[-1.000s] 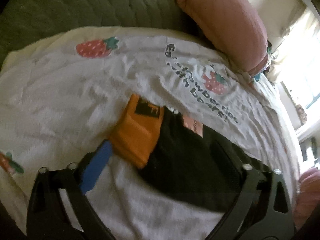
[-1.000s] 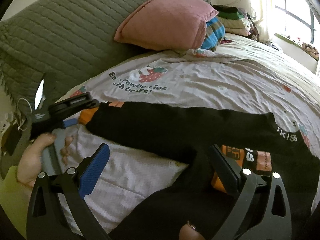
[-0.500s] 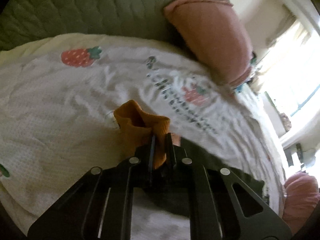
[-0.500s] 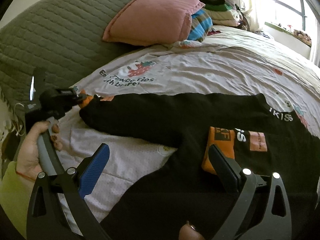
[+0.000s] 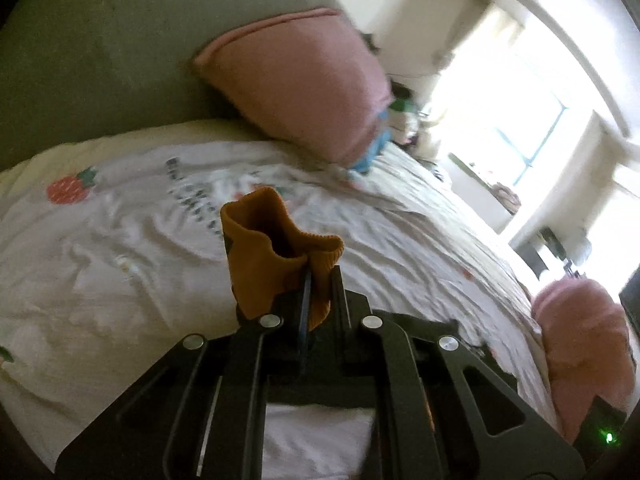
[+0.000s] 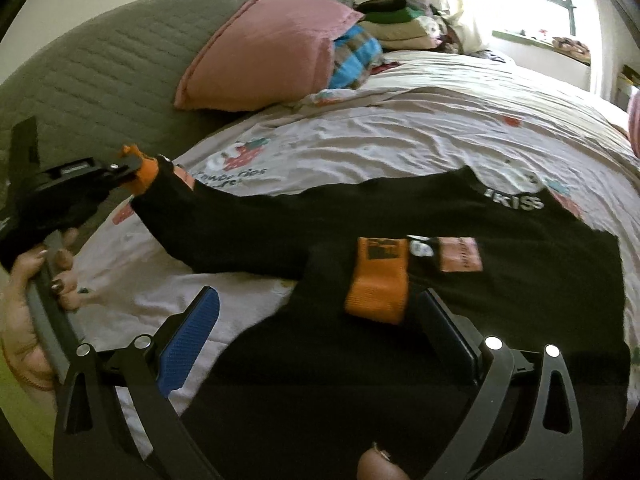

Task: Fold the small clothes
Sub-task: 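Lift the sleeve with the left gripper and carry it across the shirt body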

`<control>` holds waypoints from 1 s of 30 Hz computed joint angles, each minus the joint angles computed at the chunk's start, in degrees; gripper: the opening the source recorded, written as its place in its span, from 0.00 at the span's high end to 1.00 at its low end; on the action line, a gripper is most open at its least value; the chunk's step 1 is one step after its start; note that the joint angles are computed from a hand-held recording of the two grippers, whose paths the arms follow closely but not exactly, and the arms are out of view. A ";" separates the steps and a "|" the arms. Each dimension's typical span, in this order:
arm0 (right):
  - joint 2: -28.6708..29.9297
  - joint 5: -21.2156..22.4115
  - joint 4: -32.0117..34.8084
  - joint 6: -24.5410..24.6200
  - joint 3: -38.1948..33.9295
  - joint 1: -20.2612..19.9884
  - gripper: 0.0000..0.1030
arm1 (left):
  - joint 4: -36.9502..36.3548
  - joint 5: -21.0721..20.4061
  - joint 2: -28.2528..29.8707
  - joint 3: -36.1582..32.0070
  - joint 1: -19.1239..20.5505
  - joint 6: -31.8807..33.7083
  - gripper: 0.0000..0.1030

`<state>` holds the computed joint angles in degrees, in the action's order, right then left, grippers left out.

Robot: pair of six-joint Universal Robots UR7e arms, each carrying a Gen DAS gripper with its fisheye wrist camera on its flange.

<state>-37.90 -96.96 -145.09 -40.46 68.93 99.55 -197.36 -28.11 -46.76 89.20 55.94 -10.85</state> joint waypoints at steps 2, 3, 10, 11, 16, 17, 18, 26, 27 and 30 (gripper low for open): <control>-0.77 0.37 -0.47 0.76 0.37 -0.54 0.04 | 0.26 -1.32 0.58 -0.64 -0.67 1.47 0.97; -1.07 0.53 -0.65 0.98 0.44 -0.76 0.04 | 0.47 -2.02 1.12 -1.27 -1.01 2.29 0.97; -3.11 1.48 -1.91 2.81 0.61 -2.34 0.04 | 3.73 -4.98 2.97 -3.56 -1.56 2.73 0.97; -3.32 1.57 -2.11 3.11 0.51 -2.58 0.04 | 4.19 -5.18 3.16 -3.83 -1.63 2.65 0.97; -4.47 1.98 -3.13 4.26 0.57 -3.75 0.04 | 6.59 -5.38 4.39 -5.47 -2.34 2.43 0.97; -4.63 1.89 -3.38 4.50 0.62 -3.89 0.04 | 7.06 -5.48 4.71 -6.02 -2.39 2.75 0.97; -4.74 1.78 -3.61 4.81 0.55 -4.09 0.04 | 7.47 -5.59 5.26 -6.81 -2.54 3.41 0.97; -5.40 1.01 -6.33 6.38 -0.40 -5.56 0.05 | 12.90 -7.65 9.07 -12.88 -3.33 6.11 0.97; -5.49 0.88 -6.74 6.52 -0.51 -5.75 0.05 | 13.75 -8.16 9.50 -13.58 -3.31 6.17 0.97; -5.90 0.98 -7.52 7.36 -0.92 -6.51 0.05 | 16.49 -9.69 11.28 -16.11 -3.32 6.59 0.97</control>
<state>-43.79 -95.98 -152.60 -33.11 68.01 93.04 -180.87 -37.80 -35.48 73.09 52.61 -4.25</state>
